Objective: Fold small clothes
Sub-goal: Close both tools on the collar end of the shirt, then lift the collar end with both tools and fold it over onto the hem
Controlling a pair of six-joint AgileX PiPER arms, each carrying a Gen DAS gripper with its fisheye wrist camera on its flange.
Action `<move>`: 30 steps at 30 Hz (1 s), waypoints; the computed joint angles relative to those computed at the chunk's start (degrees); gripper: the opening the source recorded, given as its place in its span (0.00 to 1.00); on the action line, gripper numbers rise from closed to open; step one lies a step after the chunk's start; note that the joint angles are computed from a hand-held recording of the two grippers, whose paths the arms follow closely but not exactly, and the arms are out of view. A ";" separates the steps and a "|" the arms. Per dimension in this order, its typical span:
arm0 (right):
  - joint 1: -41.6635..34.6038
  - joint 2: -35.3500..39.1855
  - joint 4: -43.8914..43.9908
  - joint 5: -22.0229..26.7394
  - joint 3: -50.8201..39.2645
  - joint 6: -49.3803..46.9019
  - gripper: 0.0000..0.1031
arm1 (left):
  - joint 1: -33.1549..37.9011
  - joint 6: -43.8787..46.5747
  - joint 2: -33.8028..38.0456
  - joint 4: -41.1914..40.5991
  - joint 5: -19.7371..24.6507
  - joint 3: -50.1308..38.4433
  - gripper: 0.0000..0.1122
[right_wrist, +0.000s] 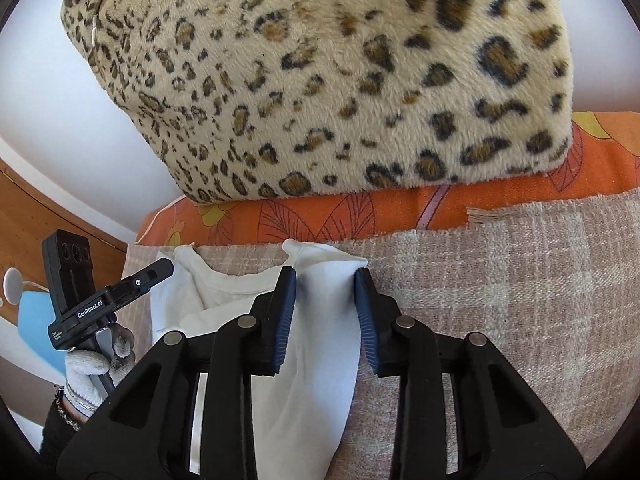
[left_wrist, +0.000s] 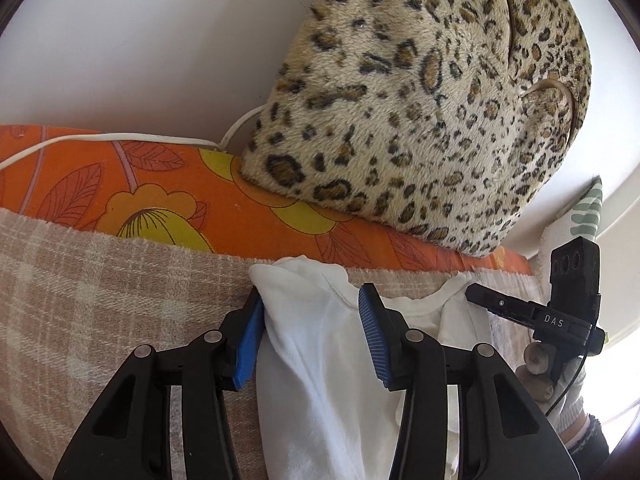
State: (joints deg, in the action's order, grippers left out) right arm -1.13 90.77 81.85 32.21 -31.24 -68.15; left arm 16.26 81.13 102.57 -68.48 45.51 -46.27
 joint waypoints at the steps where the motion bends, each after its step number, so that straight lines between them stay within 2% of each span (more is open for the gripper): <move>1: 0.57 0.17 -0.15 -0.56 -0.17 0.41 0.19 | -0.92 0.14 0.13 -0.30 -0.80 0.08 0.21; 2: 1.38 0.37 -0.38 -1.15 -0.47 0.86 0.14 | -0.96 0.26 0.12 -0.41 -0.93 0.20 0.12; 5: 2.77 -0.58 -0.57 -2.48 -0.45 1.51 0.09 | -0.60 1.48 -0.51 -2.06 -0.78 1.23 0.09; 11: 4.70 -5.36 -5.76 -4.17 -0.36 7.33 0.07 | 0.74 2.67 -4.47 -2.66 1.02 3.02 0.07; 16: 7.07 -9.79 -12.73 -5.05 -1.27 15.89 0.07 | 2.53 1.93 -7.93 -1.40 3.82 4.14 0.07; 24: 6.98 -18.35 -24.49 -1.03 -1.97 27.77 0.06 | 5.88 -0.81 -16.16 2.74 8.15 6.56 0.07; 25: 7.19 -20.30 -26.94 -0.37 -1.88 30.53 0.06 | 6.65 -1.21 -17.36 3.42 9.09 6.87 0.07; 26: 9.11 -22.13 -30.11 -2.00 -1.66 35.57 0.06 | 7.26 -1.63 -18.52 3.95 9.94 7.22 0.07; 30: 11.74 -29.35 -39.23 0.71 -1.56 47.23 0.06 | 10.45 -3.42 -23.85 6.88 13.75 8.55 0.07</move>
